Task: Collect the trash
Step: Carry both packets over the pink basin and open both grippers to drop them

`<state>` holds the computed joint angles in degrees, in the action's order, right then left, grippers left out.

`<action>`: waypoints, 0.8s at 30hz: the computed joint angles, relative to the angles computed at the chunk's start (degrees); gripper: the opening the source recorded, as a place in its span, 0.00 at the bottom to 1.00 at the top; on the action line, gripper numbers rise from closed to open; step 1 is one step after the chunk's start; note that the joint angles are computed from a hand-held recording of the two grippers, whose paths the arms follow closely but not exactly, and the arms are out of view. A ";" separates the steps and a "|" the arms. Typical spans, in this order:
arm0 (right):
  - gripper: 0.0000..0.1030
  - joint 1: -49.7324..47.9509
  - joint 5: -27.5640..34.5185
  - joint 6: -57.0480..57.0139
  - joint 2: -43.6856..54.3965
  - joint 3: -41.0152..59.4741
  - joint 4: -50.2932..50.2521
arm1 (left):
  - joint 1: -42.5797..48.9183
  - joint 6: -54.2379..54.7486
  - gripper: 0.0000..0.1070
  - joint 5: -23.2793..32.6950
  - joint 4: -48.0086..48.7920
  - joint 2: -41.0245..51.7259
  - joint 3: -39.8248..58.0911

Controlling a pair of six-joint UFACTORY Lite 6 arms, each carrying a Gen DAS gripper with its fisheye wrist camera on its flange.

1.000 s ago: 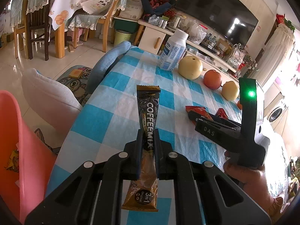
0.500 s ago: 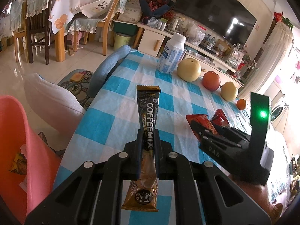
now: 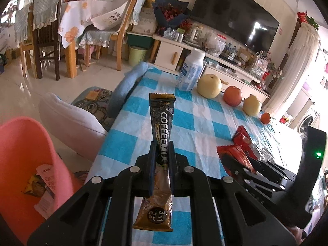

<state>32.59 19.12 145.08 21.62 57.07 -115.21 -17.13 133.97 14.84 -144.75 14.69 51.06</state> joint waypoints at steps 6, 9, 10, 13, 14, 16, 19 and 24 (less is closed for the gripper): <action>0.36 4.86 0.39 -10.98 -2.18 3.26 11.06 | 2.36 2.37 0.12 -0.04 -1.18 -4.58 -2.82; 0.35 7.55 0.83 -18.10 -1.82 6.83 17.73 | 4.20 3.05 0.12 -0.17 -0.96 -7.03 -4.21; 0.35 8.58 1.02 -20.67 -1.36 8.45 20.07 | 5.00 3.17 0.12 -0.10 -0.76 -7.85 -4.74; 0.35 11.22 1.64 -27.61 0.72 13.43 26.15 | 7.94 2.19 0.12 -0.48 1.15 -10.14 -5.85; 0.35 11.94 1.76 -29.90 1.72 15.34 28.06 | 8.67 2.47 0.12 -0.79 1.23 -10.68 -6.07; 0.35 13.82 2.06 -35.46 4.65 20.57 32.70 | 10.95 4.15 0.12 -1.27 0.37 -12.06 -6.92; 0.35 16.10 2.72 -43.09 8.94 27.78 38.71 | 14.74 1.83 0.12 -1.02 3.71 -13.21 -7.72; 0.35 19.22 4.12 -57.48 18.38 42.56 50.91 | 20.64 -0.06 0.12 -1.09 7.15 -13.70 -7.73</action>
<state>51.81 23.24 87.59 40.00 99.63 -64.30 3.51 133.91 13.75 -137.61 0.99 43.33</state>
